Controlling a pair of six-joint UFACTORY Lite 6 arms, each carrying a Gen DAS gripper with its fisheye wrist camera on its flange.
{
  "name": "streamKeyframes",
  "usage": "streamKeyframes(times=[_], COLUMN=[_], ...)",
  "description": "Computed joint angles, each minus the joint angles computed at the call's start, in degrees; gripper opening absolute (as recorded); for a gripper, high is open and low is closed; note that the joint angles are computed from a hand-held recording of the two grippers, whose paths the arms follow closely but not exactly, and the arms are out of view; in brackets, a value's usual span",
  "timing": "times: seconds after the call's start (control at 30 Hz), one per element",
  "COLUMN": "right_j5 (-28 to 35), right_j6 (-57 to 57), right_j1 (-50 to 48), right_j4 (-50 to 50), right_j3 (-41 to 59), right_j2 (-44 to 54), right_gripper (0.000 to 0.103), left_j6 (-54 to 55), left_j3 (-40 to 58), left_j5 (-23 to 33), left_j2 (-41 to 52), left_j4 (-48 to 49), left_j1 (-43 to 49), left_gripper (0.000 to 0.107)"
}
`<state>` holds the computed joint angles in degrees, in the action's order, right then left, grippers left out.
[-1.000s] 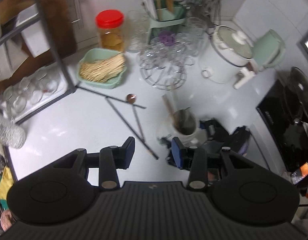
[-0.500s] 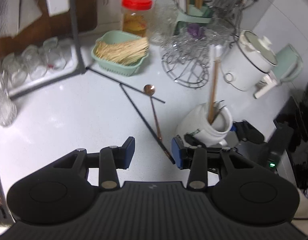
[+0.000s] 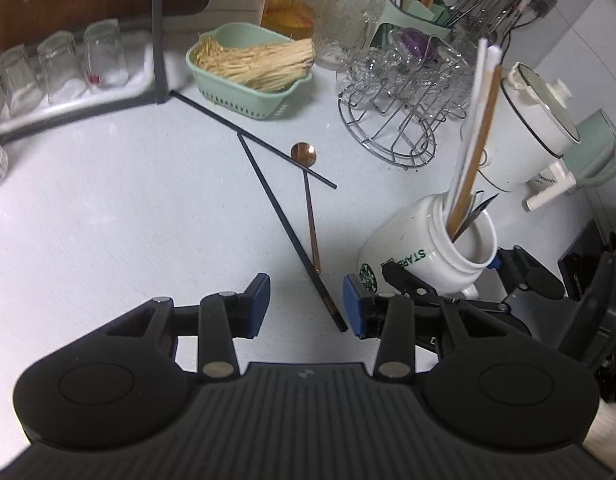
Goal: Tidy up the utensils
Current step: 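Move the open left gripper down to the black chopstick and close, then lift the black chopstick with the left gripper toward the mug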
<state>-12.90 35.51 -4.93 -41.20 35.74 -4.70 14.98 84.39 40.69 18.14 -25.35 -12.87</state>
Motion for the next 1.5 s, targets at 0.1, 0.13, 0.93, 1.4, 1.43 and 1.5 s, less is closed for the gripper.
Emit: streamKeyframes(times=[0.1,0.13,0.93,1.4,1.43,1.5], right_j5=[-0.4,-0.8,-15.2,-14.2,-14.2,-14.3], right_j6=[0.7,2.9,16.9,11.3,10.9,10.8], right_j1=[-1.0,-1.6,-16.3,-15.0,-14.9,-14.9], right_j4=[-1.4,-4.3,-36.0,-28.0,-27.3,-27.1], right_j3=[-0.2,-0.1,0.4,-2.0,-2.1,-2.3], right_j2=[-0.1,-0.1,1.5,0.0,0.0,-0.1], right_gripper=[0.091,0.091,0.091,0.091,0.091,0.091], left_j6=[-1.0,-2.3,-27.5,-54.2,-54.2,-54.2], left_j3=[-2.7,-3.7,-10.6,0.6,1.7,2.0], left_j5=[-3.1,-4.5,-24.8,-15.5,-14.2,-13.5], left_j2=[0.6,0.6,8.8,15.4,16.0,16.1], left_j4=[-1.9,-1.5,11.0,39.9,39.9,39.0], left_j1=[-1.2,-2.0,-12.7,-18.4,-18.5,-18.4], left_gripper=[0.045,0.045,0.026,0.021,0.016,0.011])
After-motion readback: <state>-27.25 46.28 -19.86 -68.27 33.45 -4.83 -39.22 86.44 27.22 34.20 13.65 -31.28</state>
